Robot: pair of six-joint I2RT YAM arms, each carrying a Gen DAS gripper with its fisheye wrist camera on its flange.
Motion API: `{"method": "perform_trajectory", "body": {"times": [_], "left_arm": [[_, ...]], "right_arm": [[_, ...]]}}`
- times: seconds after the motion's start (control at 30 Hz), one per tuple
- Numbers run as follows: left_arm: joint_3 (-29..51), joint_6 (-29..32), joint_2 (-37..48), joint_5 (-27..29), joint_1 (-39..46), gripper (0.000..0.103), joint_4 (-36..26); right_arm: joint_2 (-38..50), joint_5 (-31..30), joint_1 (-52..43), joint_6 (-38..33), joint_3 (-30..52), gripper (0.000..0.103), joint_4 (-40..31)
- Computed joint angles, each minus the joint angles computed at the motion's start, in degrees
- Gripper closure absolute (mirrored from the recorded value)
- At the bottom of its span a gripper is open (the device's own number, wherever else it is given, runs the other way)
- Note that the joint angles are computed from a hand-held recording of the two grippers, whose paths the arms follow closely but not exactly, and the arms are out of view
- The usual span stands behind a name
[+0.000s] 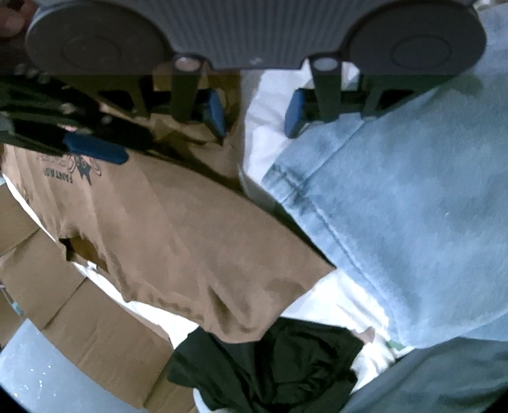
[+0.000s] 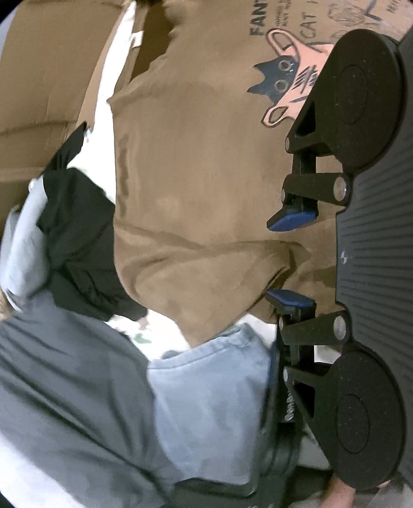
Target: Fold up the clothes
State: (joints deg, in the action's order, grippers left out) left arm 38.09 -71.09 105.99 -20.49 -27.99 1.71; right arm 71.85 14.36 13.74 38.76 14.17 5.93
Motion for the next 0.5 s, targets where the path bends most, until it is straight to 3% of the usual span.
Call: {"method": "perform_trajectory", "body": {"times": [0.37, 0.47, 0.5], "left_arm": [[-1.6, 1.3, -0.5, 0.6, 1.1, 0.075, 3.8], [-0.6, 1.9, 0.7, 0.7, 1.3, 0.077, 4.0], [-0.4, 2.0, 1.0, 0.7, 1.3, 0.079, 3.9]], "right_arm": [[7.9, 1.9, 0.1, -6.6, 4.9, 0.058, -0.3], [8.0, 3.2, 0.5, -8.1, 5.6, 0.067, -0.9], [7.8, 3.6, 0.6, -8.3, 5.7, 0.078, -1.3]]}}
